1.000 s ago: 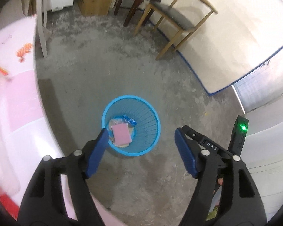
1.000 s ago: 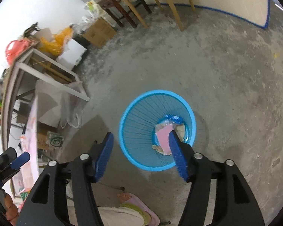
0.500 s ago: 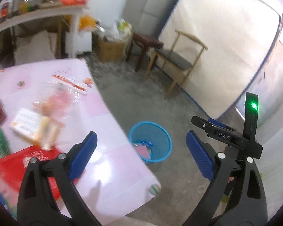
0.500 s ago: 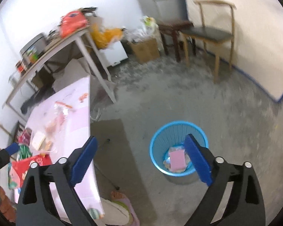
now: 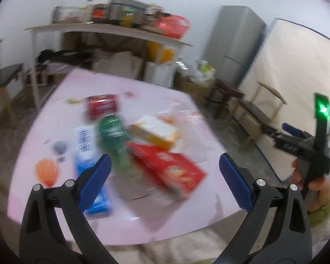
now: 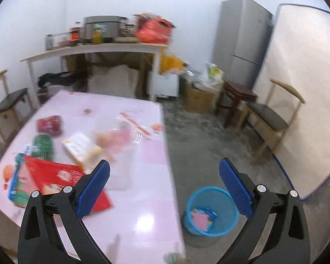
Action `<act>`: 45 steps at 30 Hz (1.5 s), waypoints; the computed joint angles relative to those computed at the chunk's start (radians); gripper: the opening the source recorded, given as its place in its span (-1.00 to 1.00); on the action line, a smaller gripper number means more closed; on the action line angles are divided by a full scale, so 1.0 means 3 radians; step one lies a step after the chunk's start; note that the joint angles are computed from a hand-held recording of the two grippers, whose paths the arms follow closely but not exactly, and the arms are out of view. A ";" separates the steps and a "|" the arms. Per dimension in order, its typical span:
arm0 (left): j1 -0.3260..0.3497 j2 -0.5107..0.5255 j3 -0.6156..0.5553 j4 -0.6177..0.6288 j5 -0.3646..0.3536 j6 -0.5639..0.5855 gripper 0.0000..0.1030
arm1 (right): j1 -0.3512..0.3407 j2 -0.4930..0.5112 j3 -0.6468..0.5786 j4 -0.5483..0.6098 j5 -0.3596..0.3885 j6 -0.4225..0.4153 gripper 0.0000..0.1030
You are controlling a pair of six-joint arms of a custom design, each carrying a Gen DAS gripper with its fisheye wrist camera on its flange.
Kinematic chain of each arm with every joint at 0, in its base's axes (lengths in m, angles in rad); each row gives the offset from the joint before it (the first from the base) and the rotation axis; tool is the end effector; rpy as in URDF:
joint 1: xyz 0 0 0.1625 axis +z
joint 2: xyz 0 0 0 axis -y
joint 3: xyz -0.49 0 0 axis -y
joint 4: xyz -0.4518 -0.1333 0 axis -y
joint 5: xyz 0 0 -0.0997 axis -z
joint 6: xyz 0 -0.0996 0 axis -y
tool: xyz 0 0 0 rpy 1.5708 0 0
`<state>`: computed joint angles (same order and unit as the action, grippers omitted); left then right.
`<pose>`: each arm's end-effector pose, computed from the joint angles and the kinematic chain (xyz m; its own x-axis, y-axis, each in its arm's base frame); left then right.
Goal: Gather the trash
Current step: 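Return both tools to the table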
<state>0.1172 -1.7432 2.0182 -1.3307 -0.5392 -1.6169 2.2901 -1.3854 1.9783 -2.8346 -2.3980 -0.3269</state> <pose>-0.3839 -0.2655 0.4289 -0.8799 -0.1274 -0.4577 0.3196 0.5541 -0.7687 0.4306 -0.4006 0.4008 -0.6021 -0.2856 0.7456 -0.7491 0.5253 -0.4036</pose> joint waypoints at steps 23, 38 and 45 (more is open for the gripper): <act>-0.0452 -0.0962 0.0018 0.1791 -0.0361 -0.1369 0.84 | -0.0172 0.0222 -0.0252 0.0853 0.1312 0.1455 0.87; -0.0226 -0.0963 0.0115 0.0949 -0.0257 -0.0383 0.84 | -0.0461 0.0631 -0.0603 0.1310 0.1171 0.1125 0.79; -0.0074 -0.0861 0.0084 0.0793 -0.0207 -0.0292 0.83 | -0.0436 0.0804 -0.0794 0.1407 0.1107 0.0911 0.70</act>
